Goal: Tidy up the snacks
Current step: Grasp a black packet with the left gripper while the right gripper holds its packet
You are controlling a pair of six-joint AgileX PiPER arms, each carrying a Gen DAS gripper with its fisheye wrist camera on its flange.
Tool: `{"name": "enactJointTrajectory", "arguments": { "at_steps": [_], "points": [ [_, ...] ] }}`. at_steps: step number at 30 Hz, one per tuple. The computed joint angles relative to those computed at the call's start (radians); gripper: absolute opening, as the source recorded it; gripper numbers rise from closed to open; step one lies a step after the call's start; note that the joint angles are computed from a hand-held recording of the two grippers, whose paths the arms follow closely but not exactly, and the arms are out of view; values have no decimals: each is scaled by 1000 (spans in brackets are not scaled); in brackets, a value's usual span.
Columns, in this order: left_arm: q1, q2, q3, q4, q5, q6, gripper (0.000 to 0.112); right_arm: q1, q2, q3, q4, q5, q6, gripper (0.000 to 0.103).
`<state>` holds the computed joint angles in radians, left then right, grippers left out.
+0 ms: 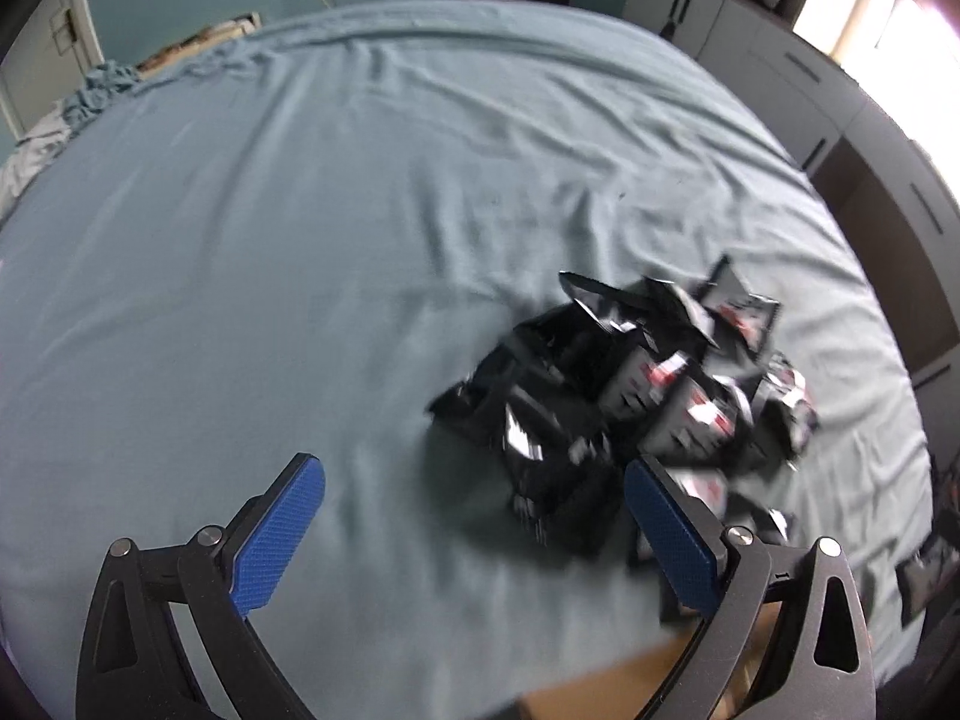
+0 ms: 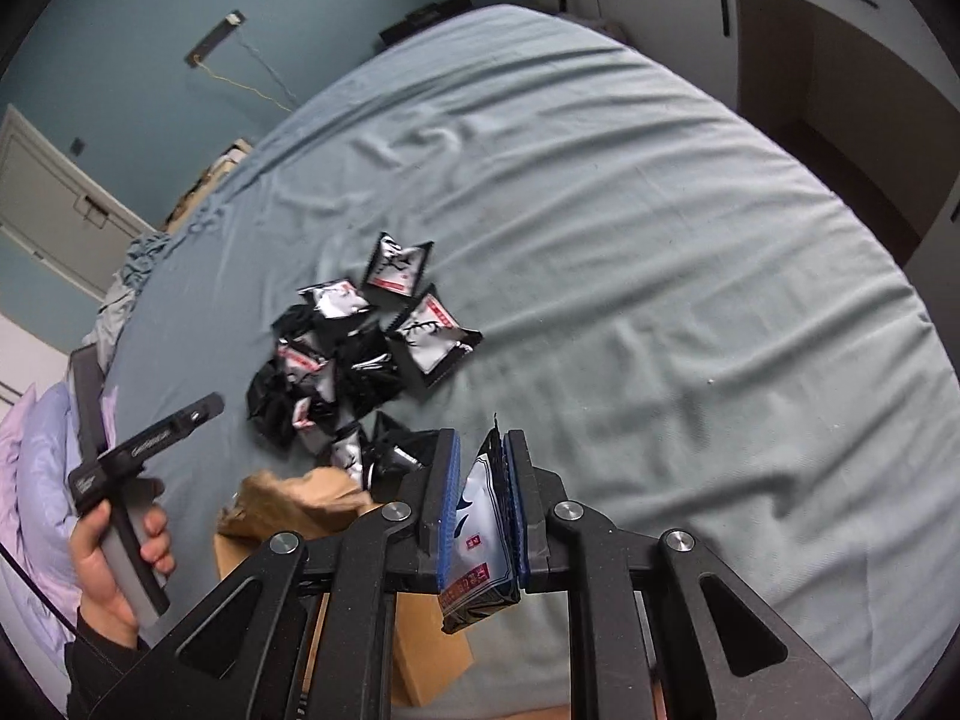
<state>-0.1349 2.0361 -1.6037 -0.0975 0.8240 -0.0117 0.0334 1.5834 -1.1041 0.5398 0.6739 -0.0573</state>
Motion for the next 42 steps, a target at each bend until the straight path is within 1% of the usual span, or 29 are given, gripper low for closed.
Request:
{"name": "enactJointTrajectory", "arguments": {
  "at_steps": [2,4,6,7,9,10,11,12,15,17,19,22,23,25,26,29,30,31,33,34,35,36,38,39,40,41,42],
  "points": [
    [5,95,-110,-2,49,-37,99,16,59,-47,-46,-8,47,13],
    [16,170,-200,-40,101,-31,96,29,123,-103,-98,-5,88,13],
    [22,221,-256,-67,145,-21,90,35,186,-150,-106,3,94,13],
    [24,237,-271,-72,157,-18,84,40,215,-178,-106,12,100,13],
    [3,232,-252,1,136,-50,74,51,251,-216,-110,23,101,13],
    [-6,225,-243,31,129,-65,61,61,271,-240,-128,34,111,13],
    [-11,215,-231,41,119,-67,39,66,282,-251,-137,38,114,13],
    [-7,205,-219,23,108,-54,31,75,302,-268,-143,38,114,13],
    [9,179,-182,-24,88,-37,23,90,309,-271,-176,32,127,13],
    [18,132,-119,-51,60,-32,7,94,298,-256,-204,19,153,13],
    [19,63,-39,-43,31,-47,7,96,278,-232,-230,-5,185,13],
    [39,-96,117,-92,-35,-1,7,99,238,-185,-287,-38,249,13],
    [52,-176,183,-132,-58,40,7,99,224,-168,-301,-45,266,13],
    [79,-287,266,-210,-75,139,7,101,196,-136,-315,-61,290,13],
    [98,-362,319,-287,-63,239,7,102,179,-117,-321,-69,301,13],
    [163,-508,448,-529,-8,538,7,110,131,-64,-338,-88,337,13],
    [183,-559,500,-605,27,638,7,112,120,-51,-338,-92,341,13],
    [203,-587,528,-662,61,724,7,116,108,-37,-337,-97,346,13],
    [221,-668,603,-726,137,862,7,121,85,-18,-341,-101,352,13],
    [205,-684,624,-742,145,891,7,124,74,-9,-347,-106,357,13],
    [194,-715,643,-746,164,914,7,125,63,1,-351,-114,358,13],
    [189,-717,634,-742,178,916,7,125,51,11,-352,-124,355,13],
    [143,-720,641,-700,196,881,10,113,26,36,-305,-143,306,13],
    [112,-701,644,-664,175,855,12,106,17,48,-278,-149,279,13],
    [62,-696,646,-588,140,789,14,95,5,63,-240,-154,242,13],
    [-6,-690,666,-488,65,711,21,84,-5,76,-206,-158,208,13],
    [-55,-677,663,-388,26,623,25,67,-17,89,-154,-158,159,13]
  ]
}}
